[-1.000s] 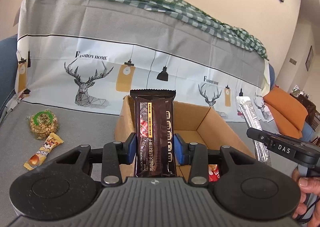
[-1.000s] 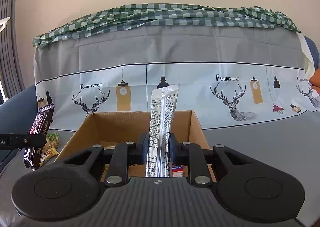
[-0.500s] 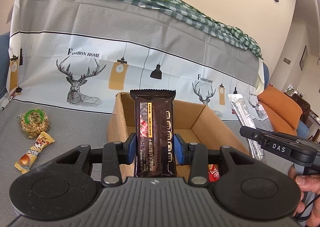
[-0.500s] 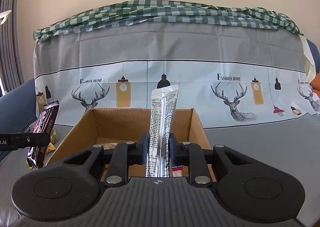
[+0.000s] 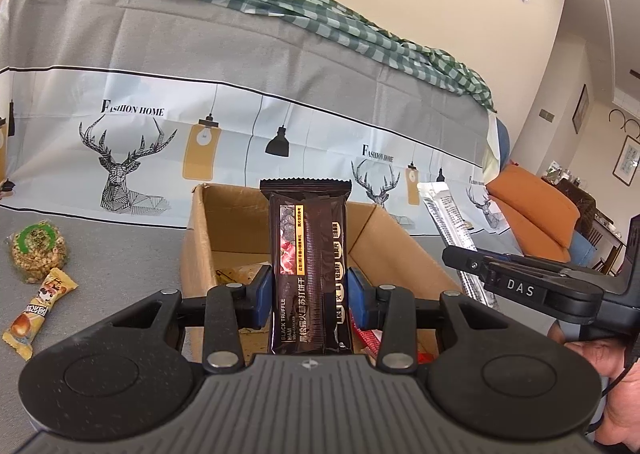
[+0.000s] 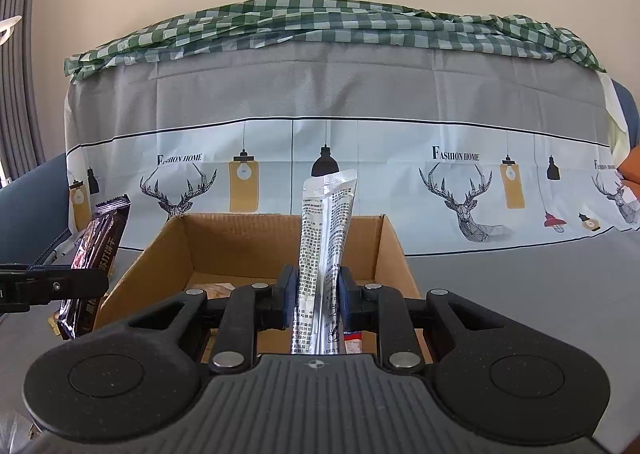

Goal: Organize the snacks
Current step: 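Lower both snacks into the box and open both tools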

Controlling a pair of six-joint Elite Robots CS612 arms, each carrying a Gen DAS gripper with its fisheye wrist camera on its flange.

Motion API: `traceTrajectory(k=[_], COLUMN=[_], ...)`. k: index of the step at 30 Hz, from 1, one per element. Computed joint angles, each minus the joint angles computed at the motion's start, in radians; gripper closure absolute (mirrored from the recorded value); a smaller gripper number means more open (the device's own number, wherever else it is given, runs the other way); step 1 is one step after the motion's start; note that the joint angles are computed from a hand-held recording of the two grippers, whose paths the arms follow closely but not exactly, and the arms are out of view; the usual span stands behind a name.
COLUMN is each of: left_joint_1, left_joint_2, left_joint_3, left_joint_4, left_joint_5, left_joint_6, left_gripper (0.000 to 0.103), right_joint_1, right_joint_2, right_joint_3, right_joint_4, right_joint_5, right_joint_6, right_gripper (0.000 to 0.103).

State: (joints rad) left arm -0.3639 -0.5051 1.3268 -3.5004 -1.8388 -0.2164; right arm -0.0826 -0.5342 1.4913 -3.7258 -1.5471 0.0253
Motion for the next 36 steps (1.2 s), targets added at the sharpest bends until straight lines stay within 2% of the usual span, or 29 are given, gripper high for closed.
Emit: traceTrajectory(k=[28,36], left_joint_1=[-0.002,-0.007], left_joint_2=[0.008,0.015], left_joint_3=[-0.007,-0.015], left_joint_4=[-0.020,-0.039], left_joint_5=[-0.032,-0.066], left_joint_6=[0.014,0.018], left_gripper=[0.060,0.060], right_joint_1=[0.000,0.001], right_joint_2=[0.003,0.007], right_joint_3=[-0.003,-0.006], right_joint_4=[0.001,-0.002], right_joint_5=[-0.003,-0.013], right_joint_6=[-0.003,-0.001], right_gripper=[0.080,0.080])
